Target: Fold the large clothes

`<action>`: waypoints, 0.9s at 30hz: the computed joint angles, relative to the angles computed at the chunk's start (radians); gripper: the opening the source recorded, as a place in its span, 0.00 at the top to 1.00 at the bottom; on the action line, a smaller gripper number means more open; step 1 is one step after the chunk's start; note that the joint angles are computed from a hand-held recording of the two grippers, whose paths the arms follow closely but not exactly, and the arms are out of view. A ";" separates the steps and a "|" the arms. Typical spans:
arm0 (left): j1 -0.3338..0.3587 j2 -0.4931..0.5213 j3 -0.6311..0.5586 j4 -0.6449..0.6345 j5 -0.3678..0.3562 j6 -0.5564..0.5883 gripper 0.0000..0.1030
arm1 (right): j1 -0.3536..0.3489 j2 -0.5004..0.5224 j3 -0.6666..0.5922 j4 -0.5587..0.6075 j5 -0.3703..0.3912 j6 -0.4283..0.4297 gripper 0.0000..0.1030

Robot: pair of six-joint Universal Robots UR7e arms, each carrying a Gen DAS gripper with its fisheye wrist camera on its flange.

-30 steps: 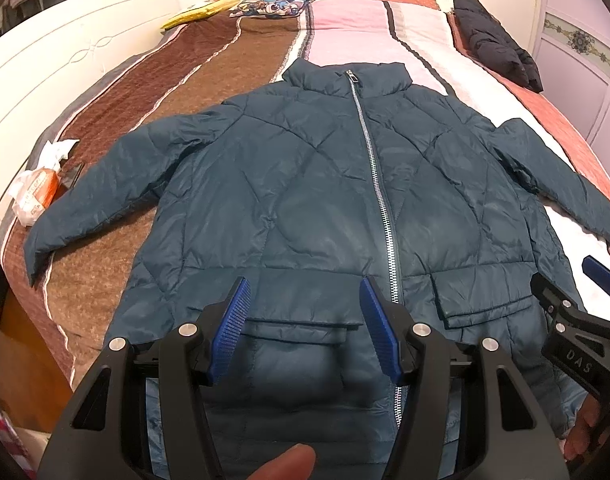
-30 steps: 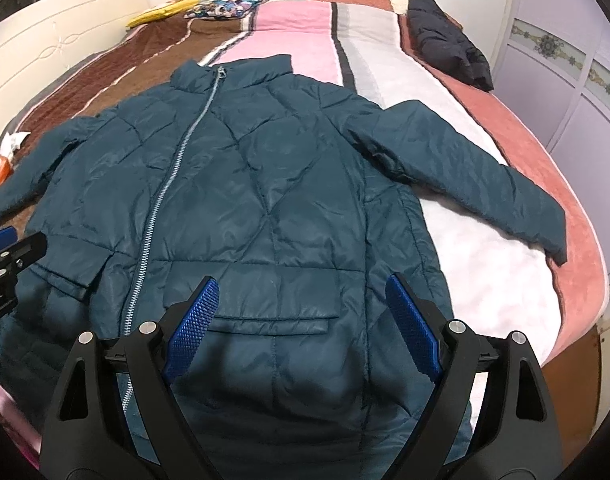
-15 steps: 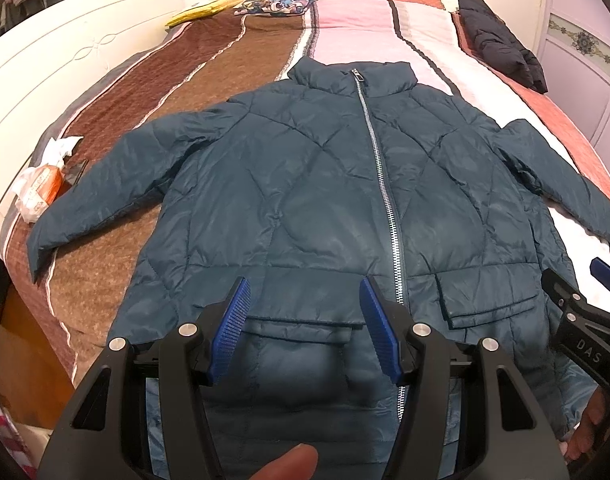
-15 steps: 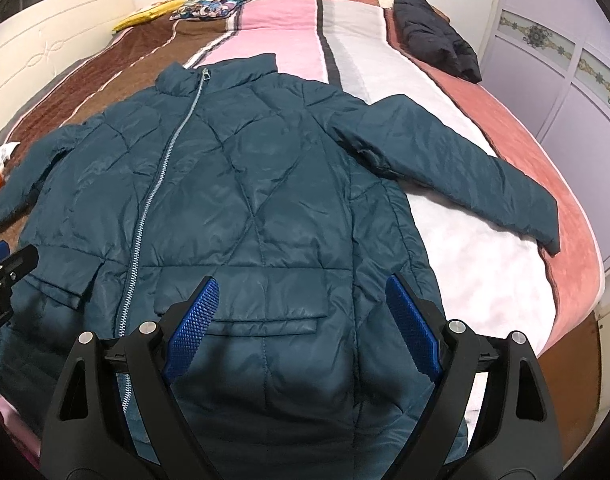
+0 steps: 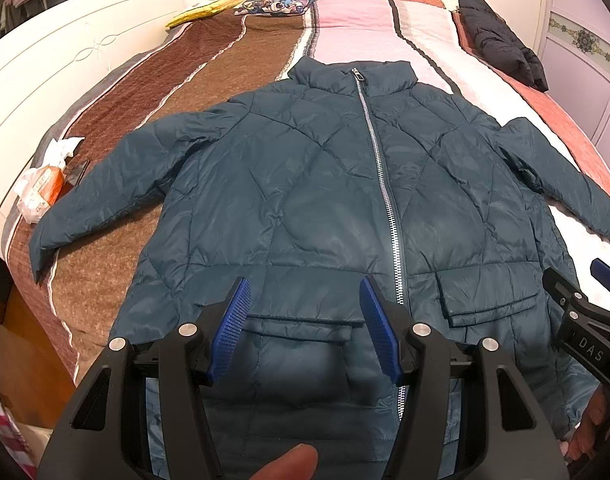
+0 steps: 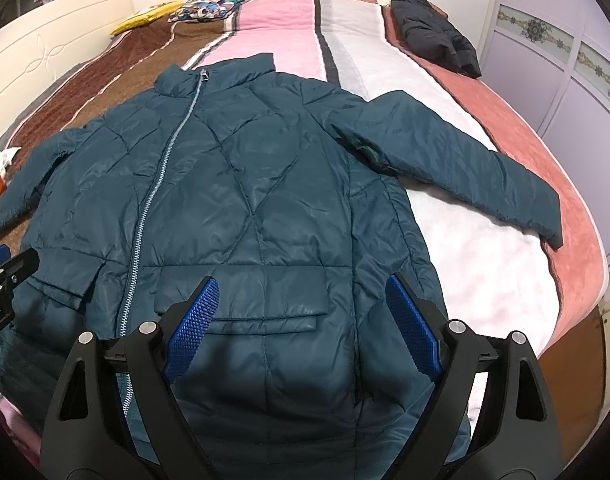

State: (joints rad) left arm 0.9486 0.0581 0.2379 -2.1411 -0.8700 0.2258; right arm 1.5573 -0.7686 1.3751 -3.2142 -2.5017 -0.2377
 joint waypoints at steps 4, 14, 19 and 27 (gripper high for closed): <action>0.000 0.001 -0.001 0.003 0.000 -0.002 0.44 | 0.000 0.000 0.000 0.001 0.000 0.002 0.17; 0.001 -0.003 0.008 0.003 0.001 -0.008 0.44 | -0.004 -0.004 0.003 0.017 0.005 0.019 0.17; 0.000 -0.013 0.029 -0.010 0.005 -0.012 0.44 | -0.006 -0.006 0.007 0.017 0.011 0.023 0.17; 0.000 -0.018 0.039 -0.019 0.008 -0.015 0.44 | -0.007 -0.006 0.005 0.025 0.014 0.029 0.17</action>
